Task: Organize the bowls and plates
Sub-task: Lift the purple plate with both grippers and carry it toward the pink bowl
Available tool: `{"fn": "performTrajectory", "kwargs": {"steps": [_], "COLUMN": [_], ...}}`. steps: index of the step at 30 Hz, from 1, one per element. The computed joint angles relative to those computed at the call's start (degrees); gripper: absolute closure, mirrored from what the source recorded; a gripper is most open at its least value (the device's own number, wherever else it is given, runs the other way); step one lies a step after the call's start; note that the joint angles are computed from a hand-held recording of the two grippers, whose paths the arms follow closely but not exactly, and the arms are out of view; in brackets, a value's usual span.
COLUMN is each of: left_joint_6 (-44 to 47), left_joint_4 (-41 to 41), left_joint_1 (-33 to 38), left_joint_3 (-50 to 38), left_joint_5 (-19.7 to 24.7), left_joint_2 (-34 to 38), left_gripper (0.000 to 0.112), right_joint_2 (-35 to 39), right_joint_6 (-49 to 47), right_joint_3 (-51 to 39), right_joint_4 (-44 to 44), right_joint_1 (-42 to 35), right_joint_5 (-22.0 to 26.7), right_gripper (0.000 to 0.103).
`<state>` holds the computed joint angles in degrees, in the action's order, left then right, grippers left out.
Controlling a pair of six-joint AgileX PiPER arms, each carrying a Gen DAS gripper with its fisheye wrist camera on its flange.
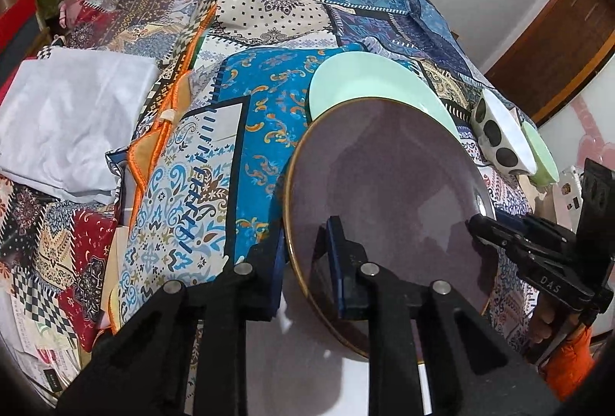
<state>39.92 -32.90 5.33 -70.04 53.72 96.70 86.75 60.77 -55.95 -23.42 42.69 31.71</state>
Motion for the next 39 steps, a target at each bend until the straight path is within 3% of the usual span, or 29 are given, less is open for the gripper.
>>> {"fn": "performTrajectory", "kwargs": {"steps": [19,39], "left_joint_6": [-1.47,-11.16], "left_joint_4": [1.32,5.67], "left_joint_1": [-4.02,-11.6], "left_joint_3": [4.72,9.22], "left_joint_5": [-0.98,2.92], "left_joint_2": [-7.31,-23.37], "left_gripper": [0.092,0.091], "right_joint_2": [-7.67,-22.18], "right_joint_6": [7.92,20.66], "right_joint_3": [5.24,9.73], "right_joint_4": [-6.86,-15.47], "right_joint_1": [2.35,13.95], "right_joint_5": [2.75,16.83], "right_gripper": [0.078,0.078]}}
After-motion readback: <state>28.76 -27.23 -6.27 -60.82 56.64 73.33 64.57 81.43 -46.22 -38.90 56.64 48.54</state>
